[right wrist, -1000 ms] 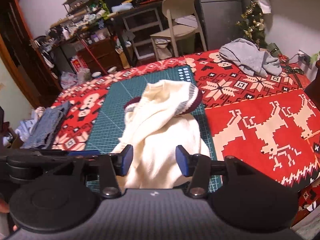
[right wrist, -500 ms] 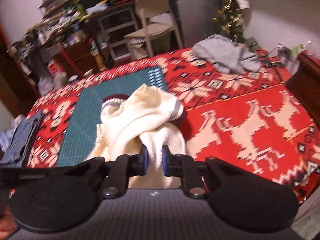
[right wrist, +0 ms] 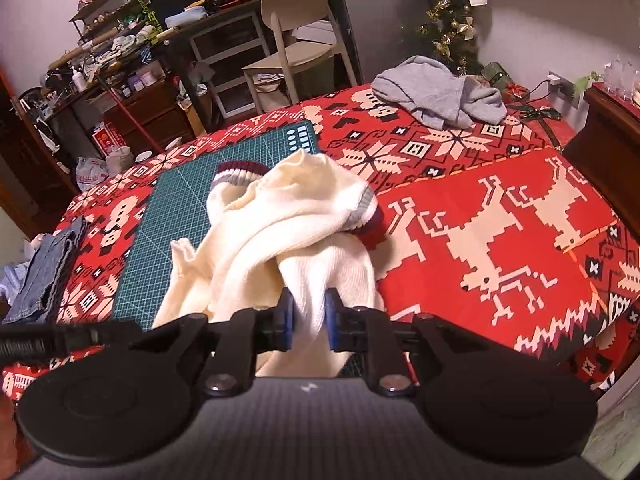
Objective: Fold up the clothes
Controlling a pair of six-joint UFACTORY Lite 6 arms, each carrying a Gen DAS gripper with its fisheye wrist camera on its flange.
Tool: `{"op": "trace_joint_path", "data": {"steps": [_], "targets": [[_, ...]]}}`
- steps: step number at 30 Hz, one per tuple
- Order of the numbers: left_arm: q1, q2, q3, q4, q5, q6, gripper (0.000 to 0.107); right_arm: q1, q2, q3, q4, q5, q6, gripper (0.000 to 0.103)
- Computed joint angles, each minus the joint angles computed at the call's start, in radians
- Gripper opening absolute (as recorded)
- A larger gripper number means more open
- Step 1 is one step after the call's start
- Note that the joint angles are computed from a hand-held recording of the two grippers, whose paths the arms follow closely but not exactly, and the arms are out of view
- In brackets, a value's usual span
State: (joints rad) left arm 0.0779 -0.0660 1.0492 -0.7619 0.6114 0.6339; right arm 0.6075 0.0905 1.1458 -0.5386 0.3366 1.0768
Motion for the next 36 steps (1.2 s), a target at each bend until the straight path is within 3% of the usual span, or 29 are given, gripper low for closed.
{"op": "trace_joint_path", "data": {"steps": [3, 7, 8, 9, 10, 18, 27, 36], "targets": [[-0.07, 0.076, 0.073, 0.028, -0.04, 0.007, 0.041, -0.003, -0.003, 0.0, 0.039, -0.001, -0.038, 0.018], [-0.162, 0.167, 0.136, 0.11, -0.085, -0.081, 0.041, -0.004, -0.011, 0.0, 0.071, 0.002, -0.07, 0.018], [-0.184, 0.185, 0.144, 0.158, -0.103, -0.136, 0.034, -0.008, -0.013, -0.003, 0.08, -0.001, -0.079, 0.018], [-0.203, 0.205, 0.157, 0.24, -0.121, -0.233, 0.014, -0.01, -0.015, -0.005, 0.085, -0.004, -0.083, 0.018], [-0.207, 0.228, 0.168, 0.283, -0.13, -0.296, 0.004, -0.01, -0.017, -0.007, 0.08, -0.005, -0.078, 0.018], [-0.046, 0.109, 0.092, 0.223, -0.154, -0.249, 0.004, -0.005, -0.028, -0.027, 0.035, -0.012, -0.027, 0.019], [0.256, 0.02, -0.047, 0.085, 0.001, -0.158, 0.004, 0.022, -0.022, -0.035, 0.027, -0.026, -0.018, 0.023], [0.27, -0.082, -0.188, 0.057, -0.002, -0.115, 0.004, 0.064, -0.001, -0.002, -0.029, 0.02, 0.03, 0.035]]}}
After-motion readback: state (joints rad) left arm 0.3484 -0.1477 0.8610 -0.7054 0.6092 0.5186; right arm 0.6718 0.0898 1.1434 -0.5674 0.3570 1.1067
